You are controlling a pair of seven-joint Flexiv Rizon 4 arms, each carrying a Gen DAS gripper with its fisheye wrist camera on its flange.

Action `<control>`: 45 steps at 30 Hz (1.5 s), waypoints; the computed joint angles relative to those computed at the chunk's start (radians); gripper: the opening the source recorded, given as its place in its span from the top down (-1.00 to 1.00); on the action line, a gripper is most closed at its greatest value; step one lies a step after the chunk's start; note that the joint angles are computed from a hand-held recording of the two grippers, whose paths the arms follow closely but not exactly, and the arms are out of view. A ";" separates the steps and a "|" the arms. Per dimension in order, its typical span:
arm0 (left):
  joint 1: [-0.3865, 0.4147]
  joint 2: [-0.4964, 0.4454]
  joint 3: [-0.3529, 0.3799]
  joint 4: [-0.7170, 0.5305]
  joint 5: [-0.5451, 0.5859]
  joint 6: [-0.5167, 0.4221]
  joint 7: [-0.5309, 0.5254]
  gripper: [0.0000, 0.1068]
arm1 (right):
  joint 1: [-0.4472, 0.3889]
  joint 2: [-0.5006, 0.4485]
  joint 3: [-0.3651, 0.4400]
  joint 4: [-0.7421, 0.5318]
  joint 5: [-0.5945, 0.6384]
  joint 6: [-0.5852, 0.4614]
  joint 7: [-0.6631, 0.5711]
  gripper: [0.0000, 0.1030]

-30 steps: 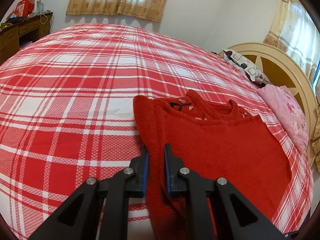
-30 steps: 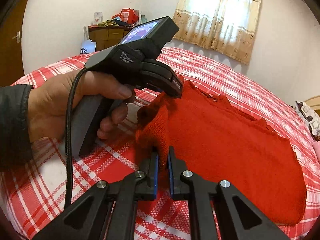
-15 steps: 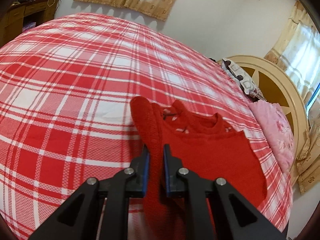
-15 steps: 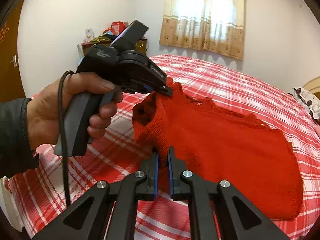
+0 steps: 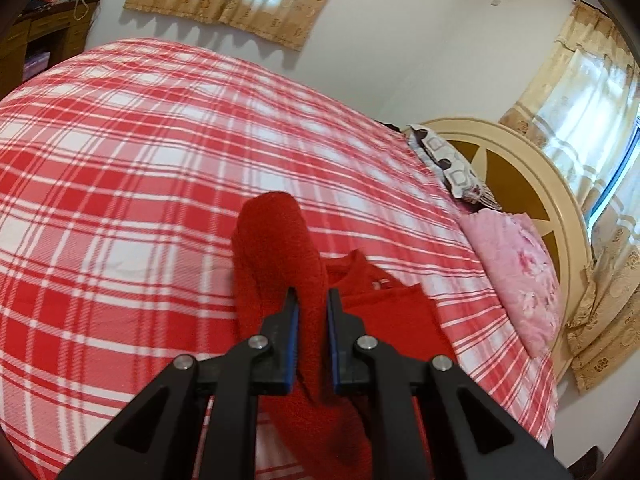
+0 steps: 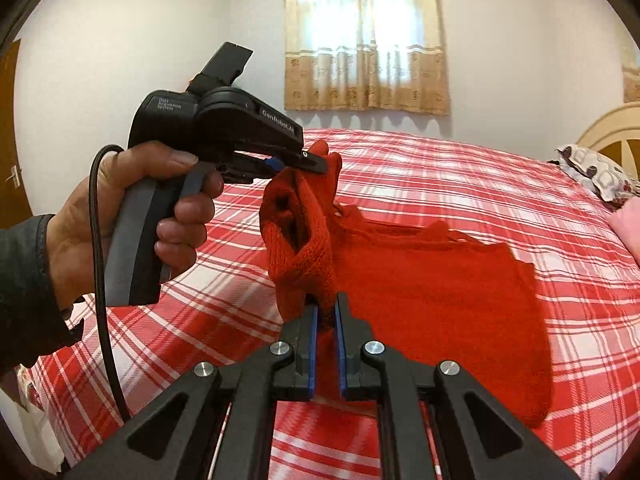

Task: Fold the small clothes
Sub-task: 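Lift the side edge with the left tool and fold it across the sweater, then lower the fold and open the left tool while the right tool presses the fold flat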

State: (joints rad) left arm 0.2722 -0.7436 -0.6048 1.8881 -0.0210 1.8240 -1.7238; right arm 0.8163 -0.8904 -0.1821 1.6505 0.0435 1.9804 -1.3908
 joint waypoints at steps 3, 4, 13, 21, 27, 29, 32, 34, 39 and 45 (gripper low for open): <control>-0.041 -0.001 0.015 -0.035 -0.014 -0.020 0.005 0.76 | -0.021 0.010 0.015 0.015 0.004 0.015 0.004 0.87; -0.048 0.000 0.016 -0.041 -0.018 -0.023 0.008 0.76 | -0.037 0.013 0.027 0.011 -0.003 0.012 0.007 0.87; -0.139 -0.030 0.037 -0.138 -0.075 -0.082 0.067 0.76 | -0.164 0.045 0.122 0.066 -0.049 0.030 0.038 0.88; -0.262 -0.069 0.102 -0.251 -0.153 -0.160 0.140 0.76 | -0.297 0.055 0.209 0.097 -0.131 0.027 0.100 0.89; -0.355 -0.102 0.157 -0.341 -0.214 -0.233 0.206 0.77 | -0.393 0.051 0.273 0.124 -0.199 0.030 0.155 0.89; -0.384 -0.113 0.177 -0.368 -0.232 -0.254 0.226 0.77 | -0.428 0.042 0.295 0.120 -0.217 0.027 0.186 0.89; -0.459 -0.130 0.254 -0.427 -0.257 -0.299 0.232 0.77 | -0.480 0.029 0.331 0.113 -0.256 0.013 0.234 0.89; -0.505 -0.143 0.308 -0.468 -0.267 -0.337 0.229 0.77 | -0.529 0.018 0.372 0.105 -0.294 -0.010 0.273 0.89; -0.600 -0.173 0.432 -0.552 -0.251 -0.408 0.212 0.77 | -0.620 -0.013 0.452 0.091 -0.376 -0.055 0.354 0.89; -0.664 -0.207 0.508 -0.619 -0.206 -0.451 0.188 0.70 | -0.706 -0.042 0.532 0.090 -0.446 -0.080 0.417 0.89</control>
State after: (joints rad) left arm -0.3915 -0.9505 -0.0966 1.2692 -0.2267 1.3733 -1.5359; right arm 0.1103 -0.9328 0.3499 1.7410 -0.4028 1.8999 -0.9740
